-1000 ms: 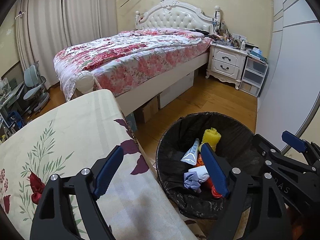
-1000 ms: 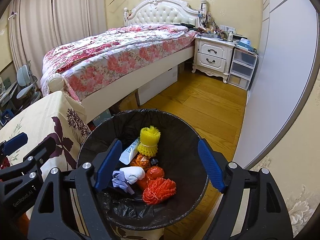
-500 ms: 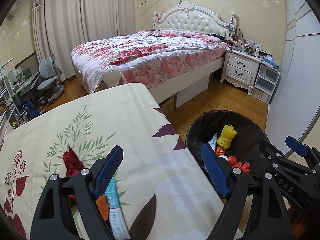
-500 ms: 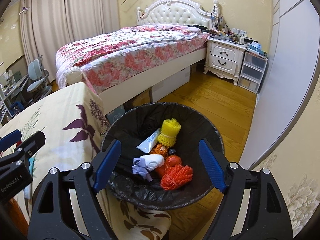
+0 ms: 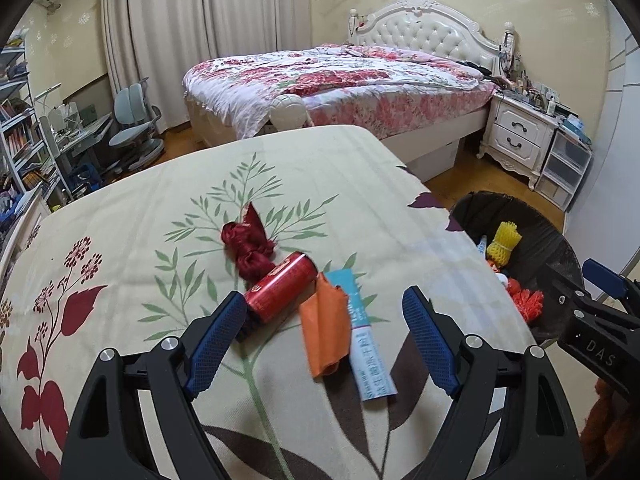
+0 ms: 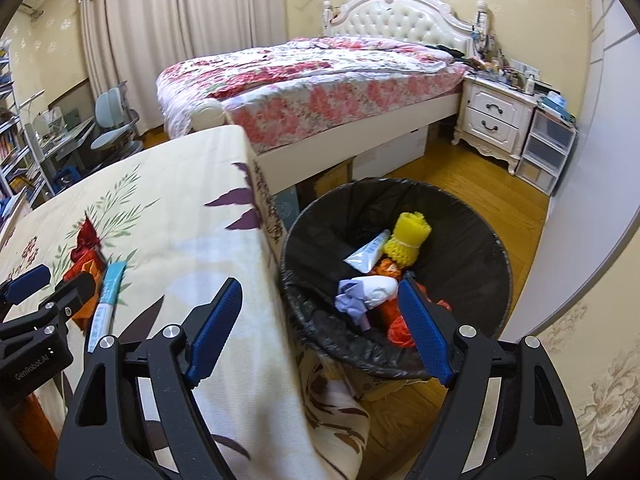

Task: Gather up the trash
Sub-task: 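Grasp the orange cloth with the left tool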

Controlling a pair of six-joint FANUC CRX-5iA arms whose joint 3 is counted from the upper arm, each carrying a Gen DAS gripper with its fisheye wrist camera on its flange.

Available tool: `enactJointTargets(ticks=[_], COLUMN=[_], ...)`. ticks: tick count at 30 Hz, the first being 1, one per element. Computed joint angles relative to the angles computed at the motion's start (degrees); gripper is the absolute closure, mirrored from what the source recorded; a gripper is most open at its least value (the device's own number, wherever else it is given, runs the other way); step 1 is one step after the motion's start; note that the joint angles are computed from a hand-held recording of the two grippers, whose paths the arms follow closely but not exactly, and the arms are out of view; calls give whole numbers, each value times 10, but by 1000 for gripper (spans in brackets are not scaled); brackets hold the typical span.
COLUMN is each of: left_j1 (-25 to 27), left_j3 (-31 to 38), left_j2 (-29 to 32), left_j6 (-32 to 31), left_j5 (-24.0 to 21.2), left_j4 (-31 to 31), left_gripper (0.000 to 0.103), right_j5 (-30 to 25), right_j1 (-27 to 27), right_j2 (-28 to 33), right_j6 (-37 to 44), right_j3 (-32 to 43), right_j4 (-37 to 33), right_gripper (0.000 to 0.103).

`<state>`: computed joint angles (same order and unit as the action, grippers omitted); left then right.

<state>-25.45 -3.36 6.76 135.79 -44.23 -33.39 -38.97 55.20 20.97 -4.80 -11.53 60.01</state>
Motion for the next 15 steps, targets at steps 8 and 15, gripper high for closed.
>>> enactJointTargets(ticks=[8, 15], left_j1=[22, 43], left_j3=[-22, -42], left_j2=[-2, -6], left_j6=[-33, -80], left_j5=[11, 38], left_j4=[37, 87], left_gripper=[42, 71], right_j5=[8, 13], right_j1=[12, 14], right_j2=[17, 22], right_j6=[28, 36], right_j3=[20, 27], right_j4=[-22, -28], right_gripper=[25, 25])
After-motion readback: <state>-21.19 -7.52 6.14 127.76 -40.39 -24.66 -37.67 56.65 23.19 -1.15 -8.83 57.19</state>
